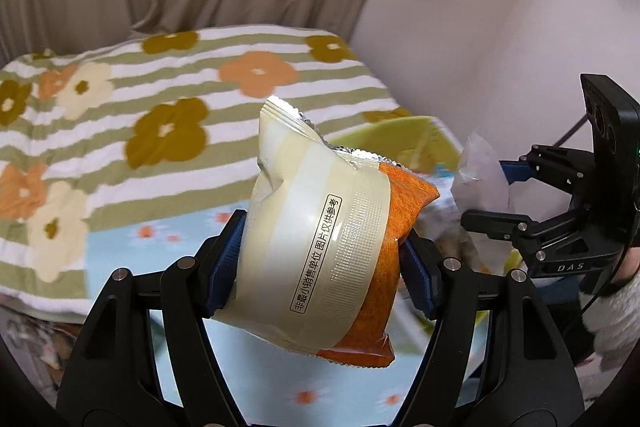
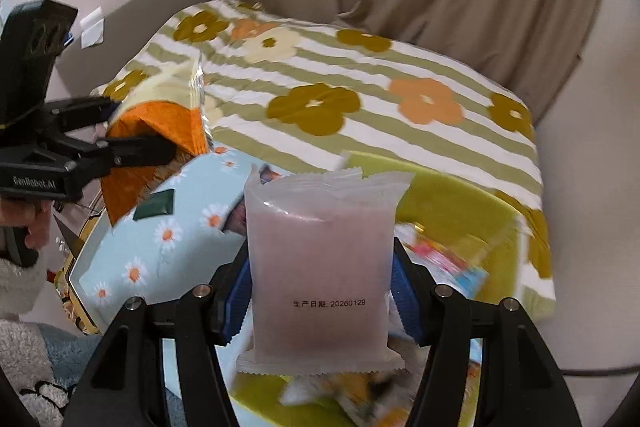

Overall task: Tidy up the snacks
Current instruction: 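Carry cream-orange bag and pink packet into the box and release both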

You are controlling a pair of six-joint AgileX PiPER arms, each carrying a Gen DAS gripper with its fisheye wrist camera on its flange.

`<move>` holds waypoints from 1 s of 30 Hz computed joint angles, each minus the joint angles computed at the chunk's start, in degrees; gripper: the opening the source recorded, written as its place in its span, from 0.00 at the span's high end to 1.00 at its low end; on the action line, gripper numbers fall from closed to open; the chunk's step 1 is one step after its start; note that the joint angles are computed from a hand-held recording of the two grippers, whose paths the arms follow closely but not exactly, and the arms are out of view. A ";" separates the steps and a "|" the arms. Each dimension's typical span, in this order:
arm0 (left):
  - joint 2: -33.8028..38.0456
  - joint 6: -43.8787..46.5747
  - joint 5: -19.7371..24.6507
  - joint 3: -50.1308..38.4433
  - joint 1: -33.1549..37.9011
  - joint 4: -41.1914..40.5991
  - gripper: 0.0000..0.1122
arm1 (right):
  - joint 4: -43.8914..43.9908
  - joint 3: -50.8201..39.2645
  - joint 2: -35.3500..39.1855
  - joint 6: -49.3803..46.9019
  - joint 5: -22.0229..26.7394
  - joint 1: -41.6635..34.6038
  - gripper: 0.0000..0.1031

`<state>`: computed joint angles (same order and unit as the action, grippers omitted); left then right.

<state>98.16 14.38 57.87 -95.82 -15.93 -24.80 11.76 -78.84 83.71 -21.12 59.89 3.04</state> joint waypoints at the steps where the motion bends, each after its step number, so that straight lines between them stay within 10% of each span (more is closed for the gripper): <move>1: 0.05 -2.52 -1.17 0.26 -2.77 1.01 0.40 | 0.98 0.99 -1.01 -1.94 0.22 -2.29 0.44; 12: 2.75 -24.64 -9.19 4.76 -22.59 13.67 0.40 | 13.54 12.20 -8.71 -17.47 2.10 -23.02 0.44; 19: 3.52 -30.21 -10.01 7.35 -25.52 16.35 0.09 | 19.19 16.97 -10.30 -19.85 2.73 -27.60 0.44; 30: -5.81 -36.77 -11.21 17.50 -24.23 25.08 0.09 | 20.81 22.02 -12.11 -19.83 -0.15 -25.85 0.44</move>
